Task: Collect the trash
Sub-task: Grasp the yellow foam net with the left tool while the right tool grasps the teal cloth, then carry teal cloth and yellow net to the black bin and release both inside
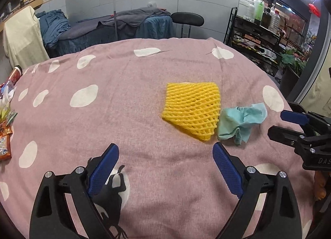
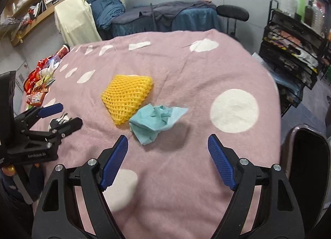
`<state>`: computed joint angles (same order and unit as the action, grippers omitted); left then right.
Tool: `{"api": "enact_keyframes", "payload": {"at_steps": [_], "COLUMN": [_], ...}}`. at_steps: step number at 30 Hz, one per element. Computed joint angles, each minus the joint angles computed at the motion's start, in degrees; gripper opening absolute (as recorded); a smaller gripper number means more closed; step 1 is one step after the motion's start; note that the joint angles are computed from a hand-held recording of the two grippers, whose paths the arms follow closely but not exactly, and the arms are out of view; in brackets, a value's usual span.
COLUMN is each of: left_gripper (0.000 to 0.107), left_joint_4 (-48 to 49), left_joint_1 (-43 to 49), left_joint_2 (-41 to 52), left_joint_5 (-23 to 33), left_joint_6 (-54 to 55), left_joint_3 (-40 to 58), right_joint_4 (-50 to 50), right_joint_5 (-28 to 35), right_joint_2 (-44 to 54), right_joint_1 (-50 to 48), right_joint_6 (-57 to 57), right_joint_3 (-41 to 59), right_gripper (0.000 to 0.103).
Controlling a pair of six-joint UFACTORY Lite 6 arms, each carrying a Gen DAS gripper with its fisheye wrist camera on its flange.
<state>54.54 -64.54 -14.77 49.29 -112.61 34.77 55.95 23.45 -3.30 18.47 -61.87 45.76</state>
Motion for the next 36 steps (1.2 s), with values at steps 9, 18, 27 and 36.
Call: {"api": "enact_keyframes", "payload": {"at_steps": [9, 18, 27, 36], "left_gripper": [0.083, 0.08, 0.02, 0.017], "left_joint_4": [-1.2, -4.2, -1.9, 2.3], "left_joint_1": [14.5, 19.6, 17.2, 5.9], "left_joint_2": [4.5, 14.3, 15.2, 4.9], "left_joint_5": [-14.3, -19.6, -19.0, -10.2], "left_joint_6": [10.4, 21.3, 20.0, 6.1], "left_joint_3": [2.4, 10.8, 12.1, 8.4], "right_joint_4": [-1.7, 11.8, 12.4, 15.3], "right_joint_5": [6.1, -3.2, 3.5, 8.5], "right_joint_2": [18.7, 2.2, -5.7, -14.7], "right_joint_1": [2.0, 1.0, -7.9, -16.6], "right_joint_6": [4.2, -10.2, -11.9, -16.9], "right_joint_3": [14.4, 0.1, -5.0, -11.2], "right_gripper": [0.031, 0.015, 0.015, 0.015]}}
